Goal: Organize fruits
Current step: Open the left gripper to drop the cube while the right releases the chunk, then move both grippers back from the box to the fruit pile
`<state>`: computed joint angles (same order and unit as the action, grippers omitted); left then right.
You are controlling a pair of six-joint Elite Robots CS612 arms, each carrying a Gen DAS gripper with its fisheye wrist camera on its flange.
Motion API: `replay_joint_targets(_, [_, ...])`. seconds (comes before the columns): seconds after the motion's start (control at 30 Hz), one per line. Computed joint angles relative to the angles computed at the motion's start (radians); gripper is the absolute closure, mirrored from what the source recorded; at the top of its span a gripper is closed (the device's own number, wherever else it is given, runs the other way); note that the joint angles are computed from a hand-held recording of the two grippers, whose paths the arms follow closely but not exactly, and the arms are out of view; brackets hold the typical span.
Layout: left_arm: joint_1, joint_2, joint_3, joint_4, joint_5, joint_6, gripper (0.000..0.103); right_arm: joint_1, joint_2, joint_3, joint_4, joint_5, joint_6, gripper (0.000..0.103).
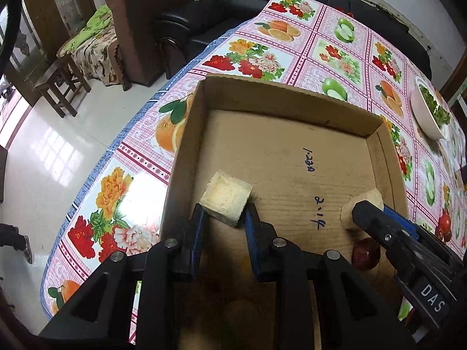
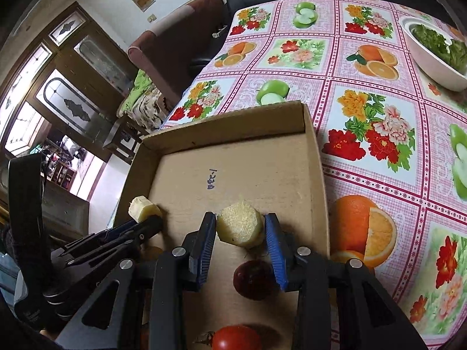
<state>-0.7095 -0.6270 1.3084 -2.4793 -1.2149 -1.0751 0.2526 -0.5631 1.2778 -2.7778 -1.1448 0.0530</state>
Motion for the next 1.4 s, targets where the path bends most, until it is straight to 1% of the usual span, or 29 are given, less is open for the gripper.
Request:
replay_joint_targets(0.1, [0.003,-0.005,0.009,-0.014,-0.018,-0.010,0.078,0.002,0.000,-0.003,0.006,-0.009,0.002,0.065])
replay_joint_targets(0.2, [0.002,-0.013,0.019,-0.024,-0.021,-0.013,0.074,0.001,-0.004,-0.001,0.014,-0.007,0.006,0.060])
replay_joint_targets(0.23, [0.001,-0.016,0.023,-0.028,-0.023,-0.014,0.072,0.001,-0.004,-0.001,0.011,-0.007,0.007,0.060])
replay_joint_targets(0.3, [-0.004,-0.023,0.030,-0.036,-0.012,-0.018,0.067,-0.002,-0.012,0.011,-0.001,-0.003,0.011,0.060])
replay_joint_targets(0.37, [-0.013,-0.029,0.033,-0.030,0.019,-0.019,0.060,-0.006,-0.022,0.026,-0.018,0.002,0.020,0.060])
replay_joint_targets(0.43, [-0.021,-0.036,0.038,-0.031,0.047,-0.020,0.058,-0.011,-0.035,0.047,-0.040,0.008,0.028,0.060])
replay_joint_targets(0.53, [-0.032,-0.045,0.048,-0.042,0.065,-0.020,0.058,-0.020,-0.058,0.083,-0.072,0.016,0.036,0.057])
replay_joint_targets(0.7, [-0.045,-0.050,0.048,-0.056,0.065,-0.005,0.058,-0.036,-0.092,0.144,-0.128,0.032,0.052,0.057])
replay_joint_targets(1.0, [-0.075,-0.043,0.025,-0.069,0.064,0.036,0.058,-0.085,-0.156,0.277,-0.235,0.043,0.110,0.057])
replay_joint_targets(1.4, [-0.108,-0.023,-0.030,-0.064,0.066,0.100,0.058,-0.151,-0.196,0.386,-0.328,0.044,0.192,0.056])
